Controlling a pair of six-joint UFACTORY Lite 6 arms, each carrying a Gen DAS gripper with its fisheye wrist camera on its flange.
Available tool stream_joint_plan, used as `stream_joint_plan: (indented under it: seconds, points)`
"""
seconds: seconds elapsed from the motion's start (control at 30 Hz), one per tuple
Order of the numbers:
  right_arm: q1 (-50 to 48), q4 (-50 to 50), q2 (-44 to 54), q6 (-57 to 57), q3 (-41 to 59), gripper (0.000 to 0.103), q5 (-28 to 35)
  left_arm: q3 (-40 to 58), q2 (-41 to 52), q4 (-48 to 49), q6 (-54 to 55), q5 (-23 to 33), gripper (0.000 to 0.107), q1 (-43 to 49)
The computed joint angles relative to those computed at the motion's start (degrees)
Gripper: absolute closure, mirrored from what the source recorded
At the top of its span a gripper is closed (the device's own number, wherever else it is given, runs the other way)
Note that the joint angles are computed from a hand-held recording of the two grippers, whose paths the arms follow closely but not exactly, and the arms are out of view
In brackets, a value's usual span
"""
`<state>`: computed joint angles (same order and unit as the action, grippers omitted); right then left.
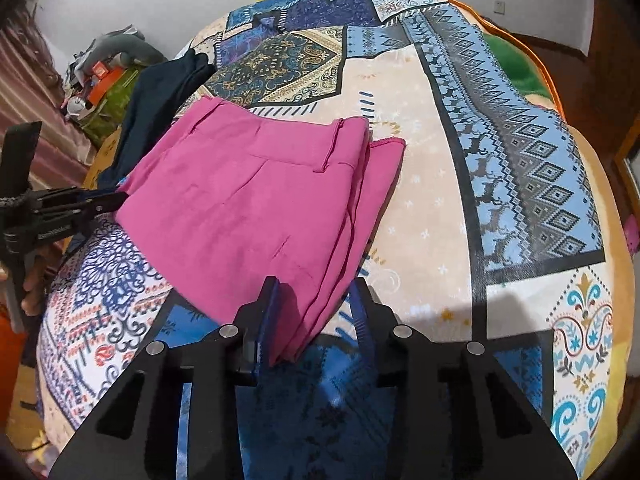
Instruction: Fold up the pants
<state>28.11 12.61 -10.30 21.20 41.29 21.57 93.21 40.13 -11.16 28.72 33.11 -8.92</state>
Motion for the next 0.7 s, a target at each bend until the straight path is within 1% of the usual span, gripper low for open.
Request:
stream_joint_plan:
  seconds: [0.13, 0.2, 0.3, 0.47, 0.6, 0.67, 0.7]
  points:
    - [2.3, -4.6, 0.1, 3.9, -0.1, 0.071, 0.2, -0.2, -0.3, -3.2, 2.2, 0.0, 0.097, 1.2]
    - [3.3, -7.8, 1.5, 5.6, 0.0, 0.073, -0.4, -0.4, -0.6, -4.7, 3.4, 0.1, 0.101, 1.9]
    - [4.6, -16.4, 4.1, 10.2, 2.0, 0.082, 0.8, -2.7, -2.6, -5.8, 4.4, -0.8, 0.103, 2.2]
    - [3.5, -17.9, 6.8, 7.6, 4.0, 0.092, 2.4, -5.6, -3.7, -5.8, 4.3, -2.8, 0.102, 2.5]
    - [3.0, -18.0, 7.0, 7.7, 4.4, 0.091, 2.7, -4.2, -3.1, -8.2, 6.9, -0.9, 0.101, 3.3]
    - [2.0, -15.8, 6.0, 6.0, 4.4, 0.086, 3.3, -1.8, -2.6, -9.0, 7.8, 1.5, 0.099, 3.9]
    - [1.7, -15.4, 5.5, 6.0, 4.4, 0.086, 3.6, -0.1, -2.4, -9.0, 8.0, 2.6, 0.097, 4.1]
